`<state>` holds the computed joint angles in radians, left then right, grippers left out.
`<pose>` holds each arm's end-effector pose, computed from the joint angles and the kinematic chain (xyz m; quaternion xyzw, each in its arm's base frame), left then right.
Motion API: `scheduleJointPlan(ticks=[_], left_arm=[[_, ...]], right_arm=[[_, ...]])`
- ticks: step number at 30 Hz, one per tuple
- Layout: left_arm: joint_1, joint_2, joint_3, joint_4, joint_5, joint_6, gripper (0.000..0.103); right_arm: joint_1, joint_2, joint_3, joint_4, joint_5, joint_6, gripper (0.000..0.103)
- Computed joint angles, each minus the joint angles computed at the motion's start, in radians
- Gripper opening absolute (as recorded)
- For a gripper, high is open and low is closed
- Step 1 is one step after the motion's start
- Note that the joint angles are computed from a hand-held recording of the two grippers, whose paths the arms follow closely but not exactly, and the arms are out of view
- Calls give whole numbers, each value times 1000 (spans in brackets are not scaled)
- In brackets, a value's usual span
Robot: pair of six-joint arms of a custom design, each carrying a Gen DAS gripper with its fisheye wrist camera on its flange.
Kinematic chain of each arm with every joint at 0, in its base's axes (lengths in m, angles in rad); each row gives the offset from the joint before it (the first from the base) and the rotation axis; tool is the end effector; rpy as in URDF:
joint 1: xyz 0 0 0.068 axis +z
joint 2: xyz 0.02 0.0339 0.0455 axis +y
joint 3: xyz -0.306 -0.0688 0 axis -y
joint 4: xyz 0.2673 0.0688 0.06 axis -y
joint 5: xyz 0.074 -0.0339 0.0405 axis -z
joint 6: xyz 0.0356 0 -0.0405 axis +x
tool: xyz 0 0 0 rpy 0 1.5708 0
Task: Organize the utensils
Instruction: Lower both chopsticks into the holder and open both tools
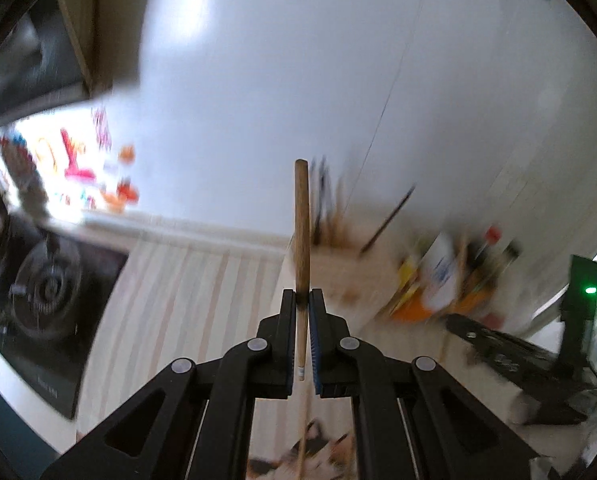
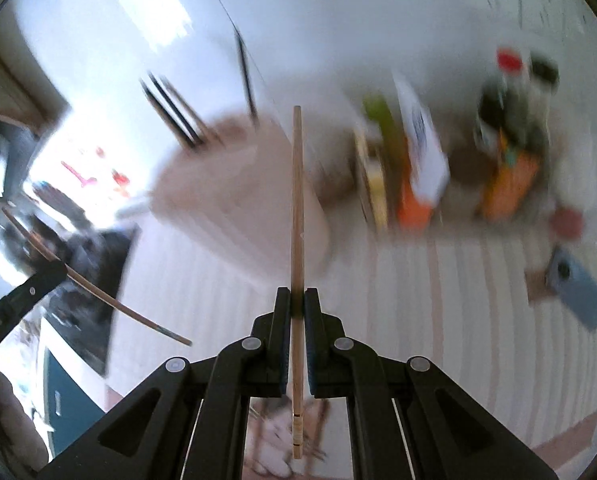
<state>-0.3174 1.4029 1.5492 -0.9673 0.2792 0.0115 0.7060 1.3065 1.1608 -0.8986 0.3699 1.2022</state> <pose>0.2804 -0.1024 0.4343 0.2011 0.9007 -0.1832 0.3387 0.2116 0.1635 0.3368 0.2794 0.9083 0.1060 0.2928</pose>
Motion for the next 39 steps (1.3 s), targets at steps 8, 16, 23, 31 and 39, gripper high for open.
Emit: scheduleJointPlan(ticks=[8,16,23,31,39], left_arm=[[-57,254,431,-66,12,-55,4],[-91,452,593,-112,-41,-44,4],[-103,537,614,-121,-67,-29,4],[-78,544,610,-155,-49,-35,8],[-58,319,383,0,-123,-53,92]], right_arm=[[-186,87,239,98,95,-244,7],[-286,211,290,303,177,-392,7],[-311,318,306,436,202,-517,7],[-342,373,316,423,98,-556,7],[-314,271,311,264,90,-462,33]])
